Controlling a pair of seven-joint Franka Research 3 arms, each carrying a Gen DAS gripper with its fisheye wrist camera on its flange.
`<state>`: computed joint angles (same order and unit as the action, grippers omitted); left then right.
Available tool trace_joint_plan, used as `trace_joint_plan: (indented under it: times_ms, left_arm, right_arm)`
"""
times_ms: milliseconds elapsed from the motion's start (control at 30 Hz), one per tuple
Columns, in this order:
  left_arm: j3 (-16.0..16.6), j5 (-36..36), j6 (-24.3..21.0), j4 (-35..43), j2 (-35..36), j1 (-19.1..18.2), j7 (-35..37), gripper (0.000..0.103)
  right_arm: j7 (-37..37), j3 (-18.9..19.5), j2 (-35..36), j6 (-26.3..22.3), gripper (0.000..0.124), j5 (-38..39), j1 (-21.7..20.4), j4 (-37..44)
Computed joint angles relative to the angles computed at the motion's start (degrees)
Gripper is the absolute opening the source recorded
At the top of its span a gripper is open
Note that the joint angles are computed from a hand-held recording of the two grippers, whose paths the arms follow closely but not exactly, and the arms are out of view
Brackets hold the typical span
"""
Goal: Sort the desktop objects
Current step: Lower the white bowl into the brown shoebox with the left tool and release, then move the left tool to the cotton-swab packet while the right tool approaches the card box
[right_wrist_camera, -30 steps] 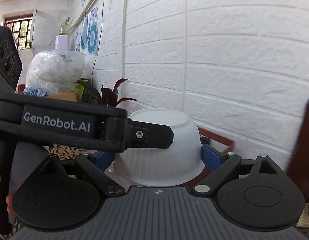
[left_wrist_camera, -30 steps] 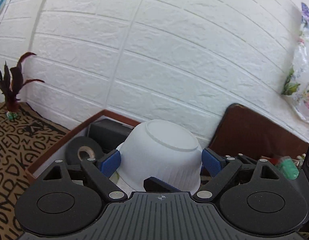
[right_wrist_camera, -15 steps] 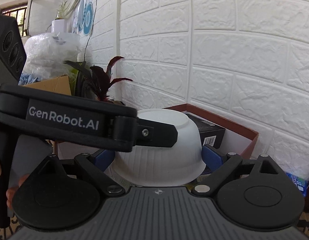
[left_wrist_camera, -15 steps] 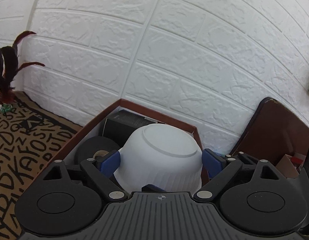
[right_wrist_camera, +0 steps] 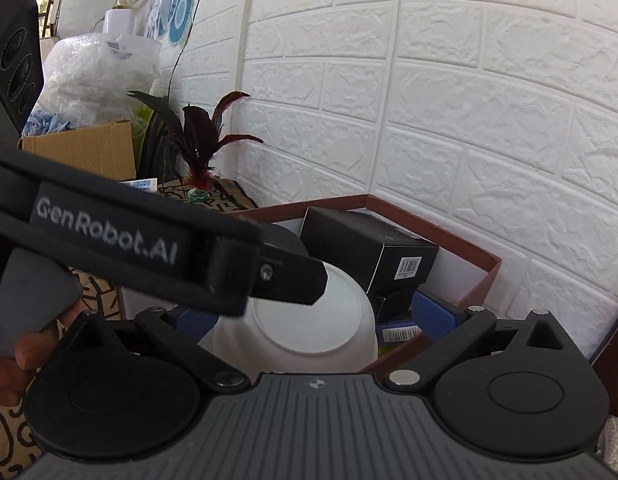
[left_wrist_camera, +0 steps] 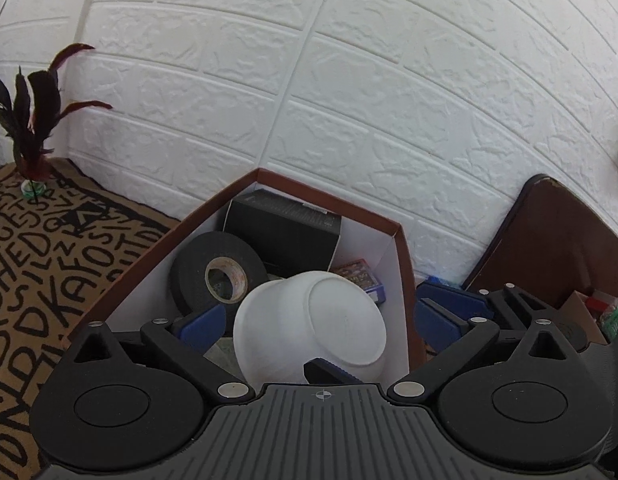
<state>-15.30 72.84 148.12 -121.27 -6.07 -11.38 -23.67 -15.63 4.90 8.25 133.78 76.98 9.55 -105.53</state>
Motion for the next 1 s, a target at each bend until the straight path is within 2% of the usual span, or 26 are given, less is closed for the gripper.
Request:
trace_joint_plan:
  times_ms: [200, 400, 600, 667, 733, 800, 1000]
  left_arm:
    - [-1.1, -0.62, -0.42, 1.03, -0.07, -1.23, -0.86, 0.103]
    - [-3.5, 4.12, -3.05, 3.76, 0.89, -4.08, -4.37, 0.103]
    - [-4.59, 9.17, -4.6, 9.47, 6.93, -9.35, -5.87, 0.103]
    - [-4.34, 9.78, -6.1, 11.98, 10.16, -11.7, -4.86, 0.103]
    - [-3.45, 10.11, -5.78, 14.41, 13.51, -13.62, -4.05, 0.103]
    - [-2.35, 8.77, -4.95, 16.57, 16.62, -15.08, -3.02, 0.103]
    - [1.68, 6.22, -0.72, 23.37, 24.16, -18.24, -0.45, 0.103]
  right_arm:
    - [1.71, -1.09, -2.91, -1.63, 0.102, 1.63, -0.87, -1.7]
    - [0.08, -4.28, -8.24, -3.78, 0.102, 4.76, -2.65, -6.6]
    - [-4.16, -8.33, -12.42, -3.92, 0.103, 9.49, -4.95, -12.66]
    - [-5.23, -9.23, -12.5, -2.78, 0.103, 10.28, -5.79, -13.82]
    - [-5.4, -9.82, -11.57, -1.73, 0.103, 9.78, -6.69, -14.12]
    - [-5.64, -9.87, -10.13, 0.82, 0.103, 9.4, -7.42, -14.01]
    - [-8.26, -7.77, -4.68, 18.72, 0.102, 14.22, -7.55, -11.72]
